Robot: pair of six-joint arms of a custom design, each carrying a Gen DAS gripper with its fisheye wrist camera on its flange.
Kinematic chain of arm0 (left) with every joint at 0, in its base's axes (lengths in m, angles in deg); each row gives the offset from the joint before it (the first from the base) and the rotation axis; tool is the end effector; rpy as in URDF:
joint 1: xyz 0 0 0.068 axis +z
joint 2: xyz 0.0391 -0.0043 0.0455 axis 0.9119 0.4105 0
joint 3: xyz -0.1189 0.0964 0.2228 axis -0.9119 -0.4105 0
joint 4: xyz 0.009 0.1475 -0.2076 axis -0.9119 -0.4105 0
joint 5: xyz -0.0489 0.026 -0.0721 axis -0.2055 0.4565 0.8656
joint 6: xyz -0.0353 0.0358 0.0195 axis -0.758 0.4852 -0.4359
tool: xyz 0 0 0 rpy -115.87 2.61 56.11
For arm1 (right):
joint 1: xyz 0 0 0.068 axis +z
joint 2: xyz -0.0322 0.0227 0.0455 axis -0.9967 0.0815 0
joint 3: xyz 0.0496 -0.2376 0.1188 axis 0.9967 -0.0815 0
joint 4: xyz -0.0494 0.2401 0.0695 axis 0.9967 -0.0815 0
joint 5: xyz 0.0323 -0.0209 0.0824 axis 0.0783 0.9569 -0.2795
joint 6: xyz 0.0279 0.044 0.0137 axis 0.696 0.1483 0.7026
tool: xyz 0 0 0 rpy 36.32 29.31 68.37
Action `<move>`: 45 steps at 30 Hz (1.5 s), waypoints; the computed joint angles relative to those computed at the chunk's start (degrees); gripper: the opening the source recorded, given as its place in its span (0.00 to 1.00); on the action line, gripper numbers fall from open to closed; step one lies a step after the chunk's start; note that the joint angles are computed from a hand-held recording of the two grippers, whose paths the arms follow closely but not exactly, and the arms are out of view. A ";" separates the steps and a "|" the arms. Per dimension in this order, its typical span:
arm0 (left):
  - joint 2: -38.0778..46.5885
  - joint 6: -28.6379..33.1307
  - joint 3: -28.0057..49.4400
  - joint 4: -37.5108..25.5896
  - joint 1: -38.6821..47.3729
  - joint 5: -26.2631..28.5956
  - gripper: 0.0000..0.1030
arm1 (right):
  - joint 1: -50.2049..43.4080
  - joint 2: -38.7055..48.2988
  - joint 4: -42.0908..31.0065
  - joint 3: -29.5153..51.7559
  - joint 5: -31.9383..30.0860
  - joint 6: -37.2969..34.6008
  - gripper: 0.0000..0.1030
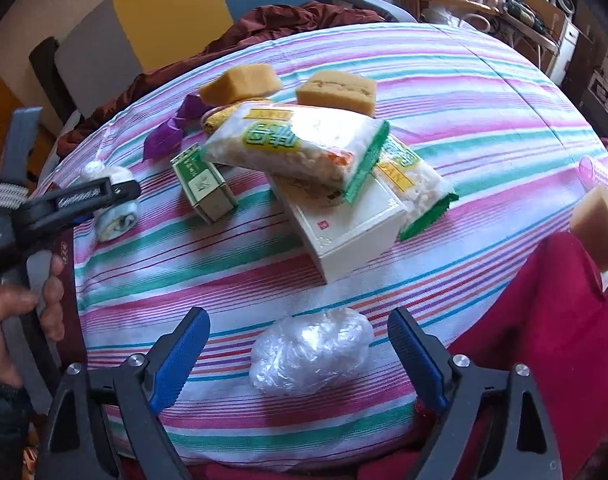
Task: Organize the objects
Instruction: 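Grasp the beige knit sock with the left gripper while the right gripper approaches the plastic bundle, then carry the sock into the gold tray with the left gripper while the right gripper grasps the plastic bundle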
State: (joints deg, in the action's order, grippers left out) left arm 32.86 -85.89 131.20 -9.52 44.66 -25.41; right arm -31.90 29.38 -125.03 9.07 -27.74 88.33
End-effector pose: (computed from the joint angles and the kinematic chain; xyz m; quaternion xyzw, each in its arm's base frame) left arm 0.2820 -0.1116 0.1796 0.1119 0.9614 -0.0976 0.2317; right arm 0.0995 0.1186 0.2119 0.1451 0.9678 0.0744 0.1917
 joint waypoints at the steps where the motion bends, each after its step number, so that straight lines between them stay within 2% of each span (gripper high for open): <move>1: -1.91 0.21 -1.47 0.37 -0.11 0.00 0.56 | -0.18 0.14 0.06 -0.07 -0.37 0.04 0.89; 12: -25.02 5.04 -12.65 -5.95 6.66 7.45 0.56 | -0.42 6.34 -0.31 1.22 -3.10 -1.68 0.87; 15: -30.90 6.84 -14.32 -8.73 9.54 9.03 0.56 | 0.45 8.18 -0.72 1.84 -2.96 -2.01 0.78; 16: -31.54 7.17 -14.22 -9.24 10.41 9.61 0.56 | 0.79 8.88 -0.86 2.08 -2.91 -2.22 0.71; 17: -32.44 8.31 -14.22 -10.04 12.36 10.91 0.56 | 1.25 9.53 -0.98 2.32 -2.71 -2.34 0.66; 22: -39.21 19.18 -15.22 -18.19 29.23 19.59 0.56 | 4.36 12.75 -2.00 4.06 -0.12 -2.71 0.63; 27: -36.55 38.99 -13.63 -26.78 55.68 27.78 0.56 | 7.70 16.13 -2.39 5.62 2.19 -3.56 0.63; 30: -30.89 51.20 -12.24 -28.34 69.98 28.46 0.56 | 8.13 16.10 -2.25 5.23 2.61 -3.43 0.63; 32: -27.55 56.03 -12.22 -27.21 76.07 27.97 0.56 | 7.99 15.53 -2.02 4.65 2.54 -3.49 0.63; 35: -24.21 59.05 -12.66 -24.86 80.34 26.98 0.56 | 8.37 15.54 -2.14 4.40 2.85 -3.29 0.63; 43: -22.58 59.40 -15.90 -18.60 82.07 25.18 0.59 | 10.05 14.35 -1.70 2.78 3.86 -3.98 0.63; 45: -23.61 59.36 -16.47 -16.95 82.56 25.51 0.62 | 10.61 13.74 -0.44 1.89 3.83 -4.49 0.63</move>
State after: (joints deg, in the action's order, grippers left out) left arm 9.26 -26.53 114.73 -26.47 127.22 0.10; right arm -21.29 43.12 -125.47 10.96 -23.91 83.84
